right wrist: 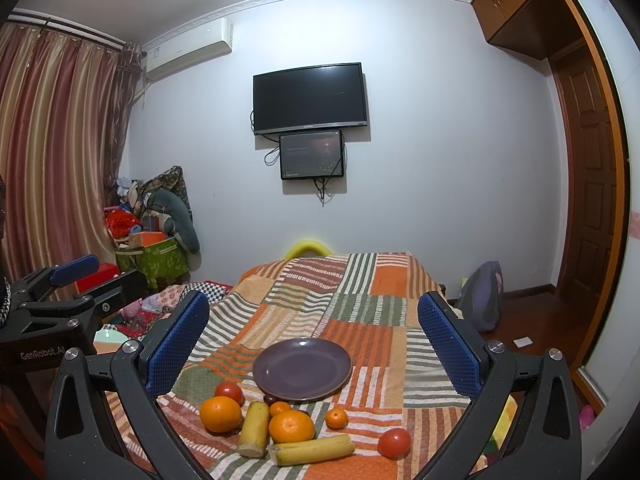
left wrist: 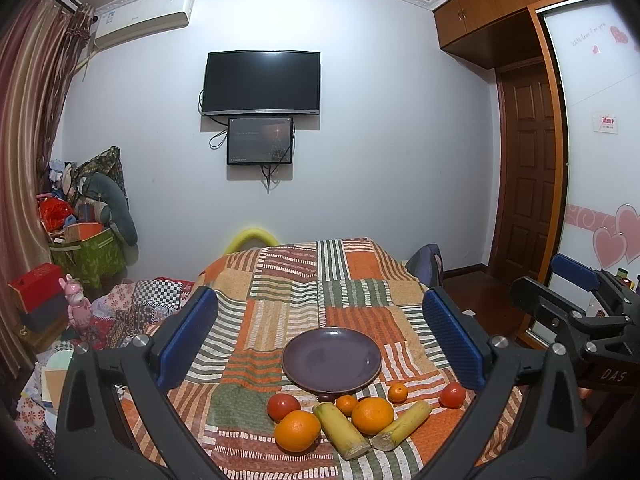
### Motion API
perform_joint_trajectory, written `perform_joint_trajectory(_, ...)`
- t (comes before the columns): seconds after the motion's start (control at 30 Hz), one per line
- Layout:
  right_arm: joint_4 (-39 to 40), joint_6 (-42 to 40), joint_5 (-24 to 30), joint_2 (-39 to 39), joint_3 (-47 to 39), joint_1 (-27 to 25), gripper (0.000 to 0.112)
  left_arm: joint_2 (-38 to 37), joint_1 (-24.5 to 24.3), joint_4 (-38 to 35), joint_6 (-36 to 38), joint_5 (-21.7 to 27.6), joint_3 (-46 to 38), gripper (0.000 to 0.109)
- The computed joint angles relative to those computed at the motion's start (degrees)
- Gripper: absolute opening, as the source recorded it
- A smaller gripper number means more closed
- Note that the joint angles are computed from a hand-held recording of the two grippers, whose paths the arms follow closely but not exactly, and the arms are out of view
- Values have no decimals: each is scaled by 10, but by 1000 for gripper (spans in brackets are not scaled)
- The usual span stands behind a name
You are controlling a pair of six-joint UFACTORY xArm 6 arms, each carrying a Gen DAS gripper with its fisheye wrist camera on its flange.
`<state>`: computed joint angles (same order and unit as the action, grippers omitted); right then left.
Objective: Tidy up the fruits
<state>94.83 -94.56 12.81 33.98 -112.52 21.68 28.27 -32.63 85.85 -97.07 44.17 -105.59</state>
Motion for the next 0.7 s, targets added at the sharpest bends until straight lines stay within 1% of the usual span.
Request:
perform_joint_trajectory(0.27,-6,3,2,2,1,-1,103,8,3,-4,10,-5,-6,103)
perform_joint_trajectory(0.53,-113,114,0,31,-21,-8,103,32,19,-44,38,-21,-27,103)
perform_joint_trajectory(0.6,-145,144,-6,43,-29,-11,103,41,26,-68,54,-25,-35,92)
perform_joint_trajectory(0.67,-187,187,-10,56,-38,-15,103,49,33,-93,70,-28,-42,86)
perform_joint_trajectory(0.7,-219,219,-11,66,-44,-19,103,55,38,-111,83,-31,-47,85)
